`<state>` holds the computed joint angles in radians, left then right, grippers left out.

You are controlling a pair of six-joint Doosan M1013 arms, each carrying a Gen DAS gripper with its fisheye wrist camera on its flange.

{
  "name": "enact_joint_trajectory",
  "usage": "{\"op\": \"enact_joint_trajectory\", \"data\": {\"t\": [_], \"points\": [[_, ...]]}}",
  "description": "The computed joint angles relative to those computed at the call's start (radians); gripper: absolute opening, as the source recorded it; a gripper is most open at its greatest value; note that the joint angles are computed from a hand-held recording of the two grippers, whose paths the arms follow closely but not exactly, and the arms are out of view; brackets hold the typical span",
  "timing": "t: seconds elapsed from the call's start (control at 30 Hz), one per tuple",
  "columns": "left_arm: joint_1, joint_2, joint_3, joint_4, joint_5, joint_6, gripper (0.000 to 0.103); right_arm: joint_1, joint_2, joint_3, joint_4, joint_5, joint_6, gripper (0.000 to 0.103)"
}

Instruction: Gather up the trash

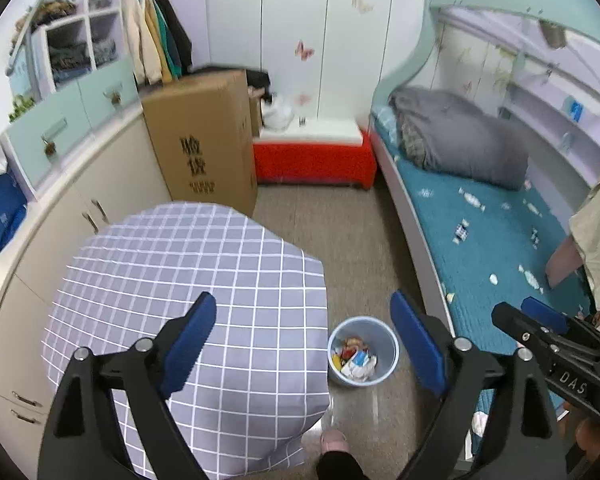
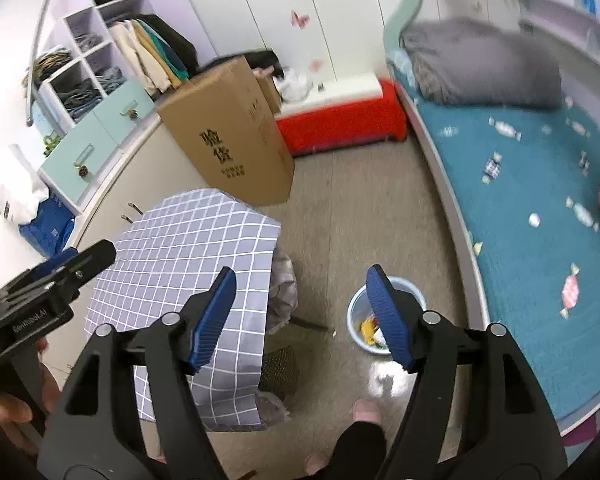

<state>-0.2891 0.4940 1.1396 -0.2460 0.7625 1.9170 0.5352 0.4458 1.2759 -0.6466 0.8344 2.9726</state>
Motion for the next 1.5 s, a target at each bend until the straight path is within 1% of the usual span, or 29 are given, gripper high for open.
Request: {"op": "enact_joint_trajectory", "data": {"t": [0.1,0.17,0.23,0.3,0.37,0.47,0.57,0.73,0.97,1.27,1.5], "points": [[0.017,-0.06,0.08,-0.071,-0.068,0.076,0.089,0.046,-0.009,0.0,-0.106,0.05,0.051,0.072],[0.031,-0.095,0.128,-0.145,-0.103,0.158,0.091,0.078,-0.013,0.001,-0.177,0.084,0.097,0.073],[0.043,-0.121,0.163,-0.206,-0.117,0.219,0.091,0.102,-0.014,0.001,-0.228,0.117,0.128,0.075],[0.057,-0.148,0.2,-0.284,-0.142,0.289,0.091,0.122,-0.011,-0.002,-0.263,0.148,0.144,0.076],[0.064,-0.171,0.231,-0.335,-0.16,0.34,0.091,0.142,-0.007,-0.008,-0.292,0.177,0.153,0.077],[0.069,-0.202,0.272,-0.374,-0.197,0.401,0.091,0.166,-0.01,-0.001,-0.326,0.197,0.184,0.078],[0.077,-0.221,0.297,-0.415,-0.205,0.457,0.091,0.183,-0.011,-0.001,-0.351,0.215,0.214,0.079],[0.085,-0.245,0.33,-0.457,-0.227,0.527,0.091,0.204,-0.018,0.015,-0.384,0.234,0.255,0.081],[0.095,-0.255,0.343,-0.494,-0.241,0.557,0.091,0.221,-0.01,0.006,-0.396,0.25,0.267,0.081],[0.098,-0.259,0.355,-0.536,-0.251,0.605,0.091,0.221,-0.009,0.004,-0.393,0.255,0.265,0.081],[0.101,-0.253,0.349,-0.544,-0.24,0.618,0.091,0.214,-0.006,-0.006,-0.374,0.255,0.25,0.081]]}}
